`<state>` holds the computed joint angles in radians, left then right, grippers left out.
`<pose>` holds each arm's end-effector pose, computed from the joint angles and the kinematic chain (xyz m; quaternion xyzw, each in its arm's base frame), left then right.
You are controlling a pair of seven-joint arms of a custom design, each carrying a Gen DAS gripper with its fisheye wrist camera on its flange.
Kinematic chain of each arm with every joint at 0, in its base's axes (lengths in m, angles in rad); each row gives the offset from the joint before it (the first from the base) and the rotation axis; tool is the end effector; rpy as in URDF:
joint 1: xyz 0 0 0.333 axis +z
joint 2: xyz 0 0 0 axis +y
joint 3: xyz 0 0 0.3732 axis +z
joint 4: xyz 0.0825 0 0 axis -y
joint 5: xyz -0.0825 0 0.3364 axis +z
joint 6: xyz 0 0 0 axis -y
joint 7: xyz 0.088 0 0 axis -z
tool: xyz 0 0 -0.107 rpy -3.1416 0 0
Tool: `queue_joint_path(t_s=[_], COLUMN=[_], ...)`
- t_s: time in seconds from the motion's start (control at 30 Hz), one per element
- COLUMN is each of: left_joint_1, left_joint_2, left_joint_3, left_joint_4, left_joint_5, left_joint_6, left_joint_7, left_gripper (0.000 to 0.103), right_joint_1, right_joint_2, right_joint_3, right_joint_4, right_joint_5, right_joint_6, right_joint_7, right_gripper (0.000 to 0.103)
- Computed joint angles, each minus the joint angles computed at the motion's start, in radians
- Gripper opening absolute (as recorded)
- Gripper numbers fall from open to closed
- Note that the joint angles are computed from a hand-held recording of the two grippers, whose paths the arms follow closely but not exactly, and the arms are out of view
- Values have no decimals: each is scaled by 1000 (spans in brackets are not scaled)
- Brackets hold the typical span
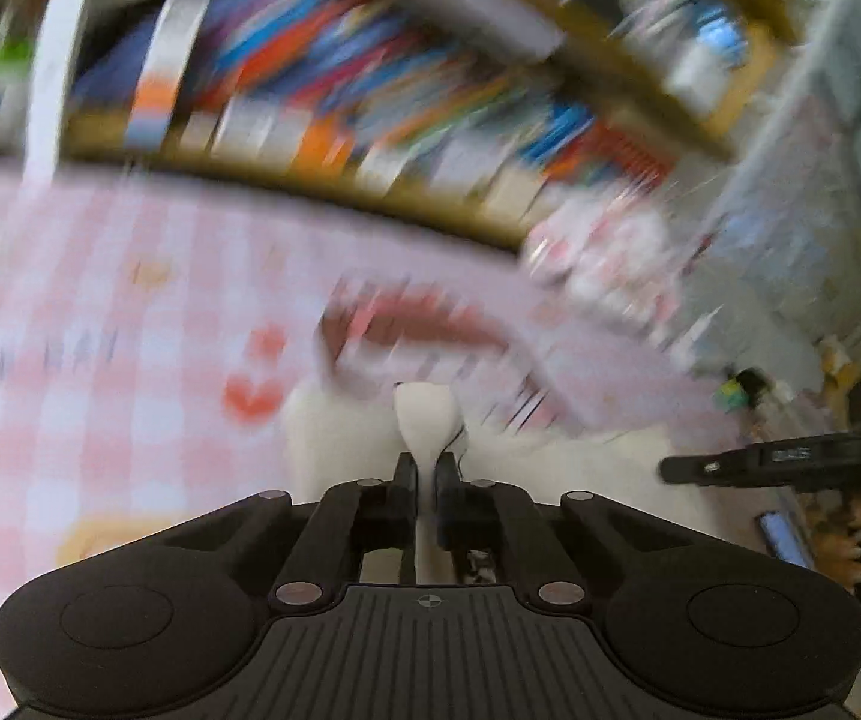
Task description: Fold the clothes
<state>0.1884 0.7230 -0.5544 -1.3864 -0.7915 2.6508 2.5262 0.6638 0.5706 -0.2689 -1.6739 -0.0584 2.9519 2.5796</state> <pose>0.7510 -0.1231 0.4488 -0.4583 0.7443 -0.4849 0.0302 0.6443 0.3220 0.4431 -0.4898 0.7937 -0.1045 0.3453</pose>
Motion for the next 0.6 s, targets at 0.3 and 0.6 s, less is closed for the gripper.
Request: queue_joint_path(t_s=[0.3, 0.6], left_joint_1=[-129, -86], left_joint_2=[184, 220], left_joint_3=[138, 52], left_joint_4=[288, 325], left_joint_5=[170, 222], left_joint_6=[-73, -61], left_joint_7=[-382, -457], left_gripper=[5, 22], right_joint_1=[84, 54], right_joint_2=[84, 91], right_joint_3=[-148, -116], right_joint_4=[110, 129], right_joint_5=[-77, -128], right_joint_6=[-63, -84], right_joint_7=[162, 221], right_gripper=[12, 19])
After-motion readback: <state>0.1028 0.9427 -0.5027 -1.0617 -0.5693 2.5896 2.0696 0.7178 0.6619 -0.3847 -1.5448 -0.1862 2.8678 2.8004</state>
